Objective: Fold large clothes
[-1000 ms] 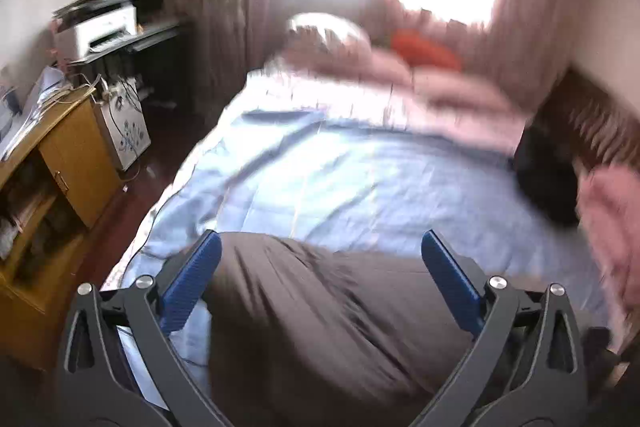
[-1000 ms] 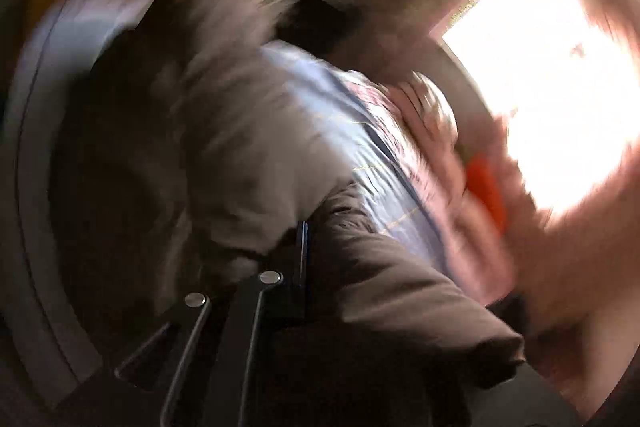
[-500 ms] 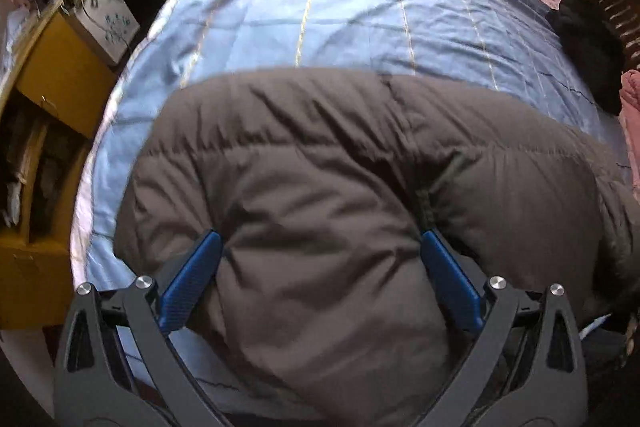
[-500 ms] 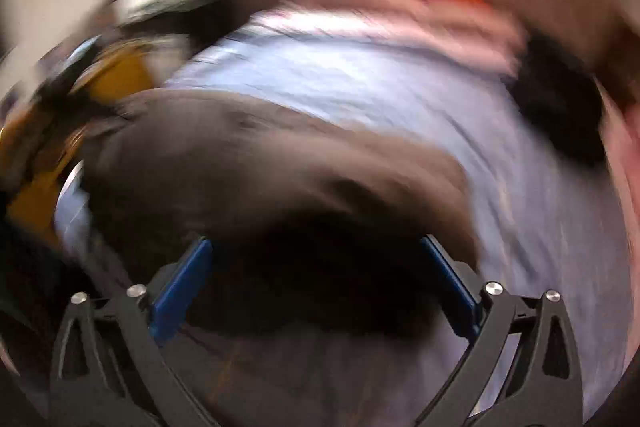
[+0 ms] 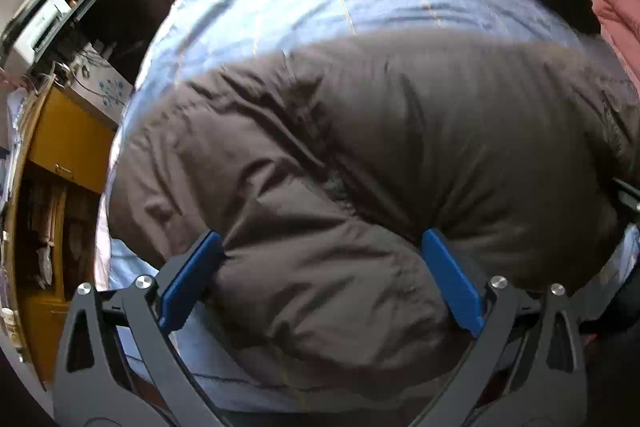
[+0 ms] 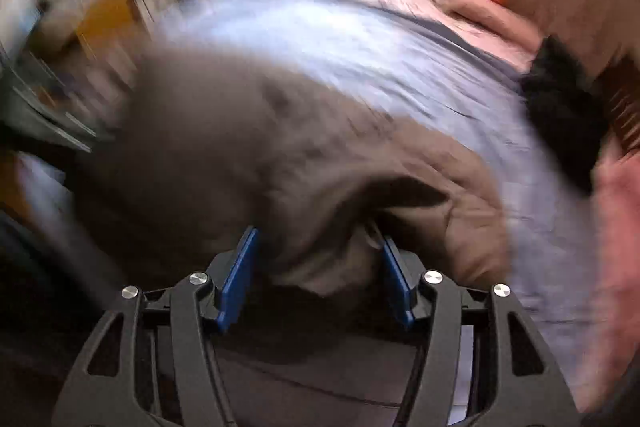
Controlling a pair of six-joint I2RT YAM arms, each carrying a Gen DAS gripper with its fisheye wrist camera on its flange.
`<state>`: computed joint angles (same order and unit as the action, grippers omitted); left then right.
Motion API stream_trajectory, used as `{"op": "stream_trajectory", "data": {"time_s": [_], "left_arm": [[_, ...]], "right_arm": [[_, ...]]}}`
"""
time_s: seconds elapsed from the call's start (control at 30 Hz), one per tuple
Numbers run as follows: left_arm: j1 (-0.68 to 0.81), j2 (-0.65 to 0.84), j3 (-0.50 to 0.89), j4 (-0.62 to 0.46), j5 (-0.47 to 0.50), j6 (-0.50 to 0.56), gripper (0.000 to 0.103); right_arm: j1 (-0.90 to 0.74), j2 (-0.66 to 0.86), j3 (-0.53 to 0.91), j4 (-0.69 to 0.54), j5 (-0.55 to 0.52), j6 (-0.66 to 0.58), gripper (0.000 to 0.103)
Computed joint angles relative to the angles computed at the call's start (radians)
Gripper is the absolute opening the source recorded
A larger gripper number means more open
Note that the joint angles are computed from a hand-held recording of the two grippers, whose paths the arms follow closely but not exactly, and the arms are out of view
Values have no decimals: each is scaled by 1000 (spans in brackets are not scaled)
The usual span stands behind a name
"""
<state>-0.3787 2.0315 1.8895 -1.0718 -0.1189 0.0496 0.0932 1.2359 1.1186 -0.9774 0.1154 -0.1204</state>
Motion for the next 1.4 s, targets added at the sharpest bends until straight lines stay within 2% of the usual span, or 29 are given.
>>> {"op": "stream_trajectory", "data": {"time_s": [0.03,0.1,0.17,0.27,0.4,0.43,0.5,0.6,0.67,0.73,0.77,0.8,0.83,0.9,0.93,1.07,1.13,1.17,1.23,1.4], "left_arm": [[4,9,5,-14,26,-1,101],[7,34,18,-37,80,-16,101],[-11,64,33,-49,101,-25,101],[-68,79,-1,15,21,-39,101],[-89,152,55,-5,-24,-77,101],[-85,161,66,-17,-20,-76,101],[-70,172,85,-54,6,-83,101],[-62,165,79,-65,16,-83,101],[-64,170,89,-73,8,-82,101],[-71,172,91,-80,1,-94,101],[-73,184,113,-93,-5,-98,101],[-76,189,122,-97,-10,-99,101],[-79,191,123,-95,-16,-100,101],[-82,219,166,-110,-19,-105,101],[-82,218,161,-104,-18,-108,101],[-88,204,93,-39,-19,-128,101],[-80,231,99,-33,-14,-136,101],[-78,240,99,-25,-16,-138,101],[-77,260,106,-4,-23,-143,101],[-81,300,130,21,-37,-168,101]], "right_arm": [[-33,30,-35,25,-20,-33,63],[-116,89,-63,63,-58,-45,76],[-156,168,-76,139,-11,-87,82],[-222,279,-30,170,-55,-51,84],[-229,329,-36,250,-32,-49,89],[-242,331,-29,232,-48,-46,89],[-290,323,35,105,-123,-8,88],[-501,222,138,-65,-338,-28,88],[-605,148,184,-86,-338,-49,88],[-704,73,192,-29,-277,-10,84],[-717,38,174,6,-281,9,67],[-741,19,161,41,-352,13,51],[-762,2,139,48,-428,-1,46],[-694,-21,91,85,-539,9,39],[-602,-33,50,118,-539,27,39],[-240,78,-42,245,-416,140,39],[-117,184,-56,285,-283,197,39],[-71,220,-93,351,-211,219,39],[-40,272,-127,445,-145,219,39],[-54,379,-69,469,-134,191,39]]}}
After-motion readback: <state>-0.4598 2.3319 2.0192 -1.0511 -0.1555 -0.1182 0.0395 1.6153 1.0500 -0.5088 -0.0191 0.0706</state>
